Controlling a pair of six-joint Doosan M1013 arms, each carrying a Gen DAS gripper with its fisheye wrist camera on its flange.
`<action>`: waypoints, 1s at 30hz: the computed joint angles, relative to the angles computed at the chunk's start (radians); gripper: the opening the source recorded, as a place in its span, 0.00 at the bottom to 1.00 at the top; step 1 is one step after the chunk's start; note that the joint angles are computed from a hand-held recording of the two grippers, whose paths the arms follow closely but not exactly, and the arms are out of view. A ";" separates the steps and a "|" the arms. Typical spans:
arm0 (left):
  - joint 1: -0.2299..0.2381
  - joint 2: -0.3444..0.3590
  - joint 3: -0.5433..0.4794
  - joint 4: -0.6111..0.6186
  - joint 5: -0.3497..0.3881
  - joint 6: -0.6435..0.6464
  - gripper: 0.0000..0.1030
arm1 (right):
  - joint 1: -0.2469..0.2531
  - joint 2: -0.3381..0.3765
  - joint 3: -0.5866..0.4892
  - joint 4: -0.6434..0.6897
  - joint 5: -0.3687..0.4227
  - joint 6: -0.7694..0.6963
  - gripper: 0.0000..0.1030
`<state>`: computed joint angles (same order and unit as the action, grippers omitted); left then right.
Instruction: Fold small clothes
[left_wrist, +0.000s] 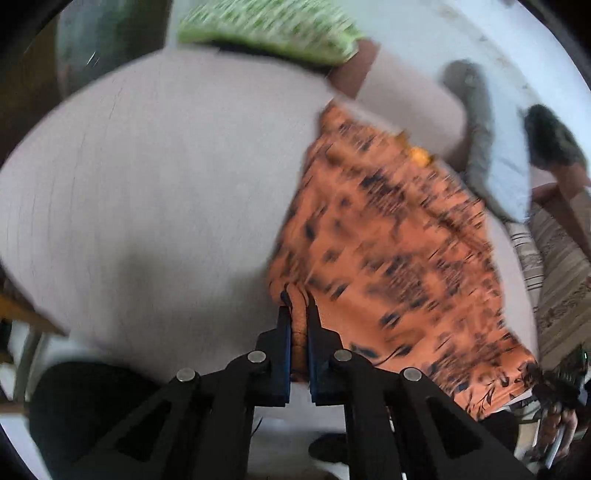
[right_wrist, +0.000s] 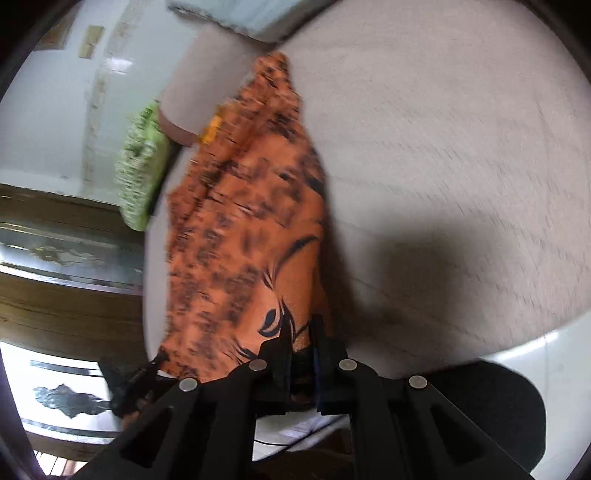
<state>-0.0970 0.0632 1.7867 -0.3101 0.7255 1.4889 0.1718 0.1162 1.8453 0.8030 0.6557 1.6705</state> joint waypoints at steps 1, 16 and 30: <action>-0.003 0.007 -0.025 -0.003 -0.011 0.015 0.07 | -0.010 0.003 -0.010 0.054 -0.004 -0.050 0.08; -0.018 0.577 -0.827 0.190 0.170 -0.145 0.07 | -0.122 0.444 -0.692 -0.031 0.002 0.077 0.09; 0.008 0.388 -0.486 0.113 0.038 0.030 0.32 | 0.058 0.391 -0.598 -0.344 0.209 -0.323 0.83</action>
